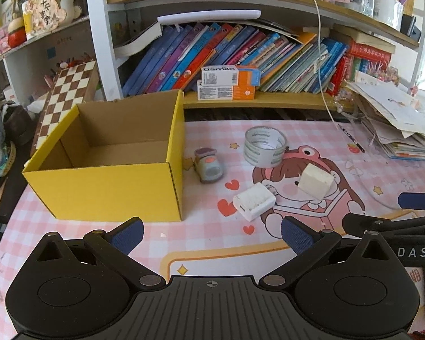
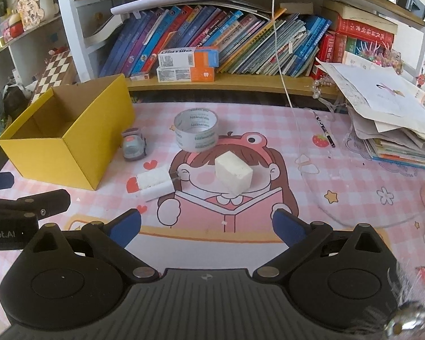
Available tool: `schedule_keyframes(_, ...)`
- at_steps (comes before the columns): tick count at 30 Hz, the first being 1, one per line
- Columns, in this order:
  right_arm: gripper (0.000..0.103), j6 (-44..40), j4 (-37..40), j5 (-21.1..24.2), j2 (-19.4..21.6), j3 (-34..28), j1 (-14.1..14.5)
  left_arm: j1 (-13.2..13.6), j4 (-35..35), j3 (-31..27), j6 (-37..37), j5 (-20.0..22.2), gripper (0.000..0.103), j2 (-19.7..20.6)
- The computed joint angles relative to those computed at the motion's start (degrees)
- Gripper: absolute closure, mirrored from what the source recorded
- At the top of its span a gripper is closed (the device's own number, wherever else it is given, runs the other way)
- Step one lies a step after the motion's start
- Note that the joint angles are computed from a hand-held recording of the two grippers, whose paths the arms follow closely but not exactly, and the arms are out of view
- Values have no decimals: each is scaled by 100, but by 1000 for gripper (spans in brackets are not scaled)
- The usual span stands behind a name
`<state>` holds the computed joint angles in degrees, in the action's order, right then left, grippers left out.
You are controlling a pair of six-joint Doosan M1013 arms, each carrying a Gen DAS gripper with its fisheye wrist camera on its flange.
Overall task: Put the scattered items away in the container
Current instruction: 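Move left tool toward white charger while right tool approaches white foam block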
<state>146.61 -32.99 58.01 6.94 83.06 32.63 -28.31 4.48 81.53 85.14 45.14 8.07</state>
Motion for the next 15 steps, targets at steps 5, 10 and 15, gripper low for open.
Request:
schedule_keyframes(5, 2, -156, 150, -180, -41, 67, -119, -56, 147, -87, -218, 90, 0, 68)
schedule_keyframes(10, 7, -203, 198, -346, -38, 87, -265, -105, 410, -192, -421, 33, 0, 163)
schedule_keyframes(15, 7, -303, 93, -519, -7, 83, -380, -67, -94, -288, 54, -200, 0, 258)
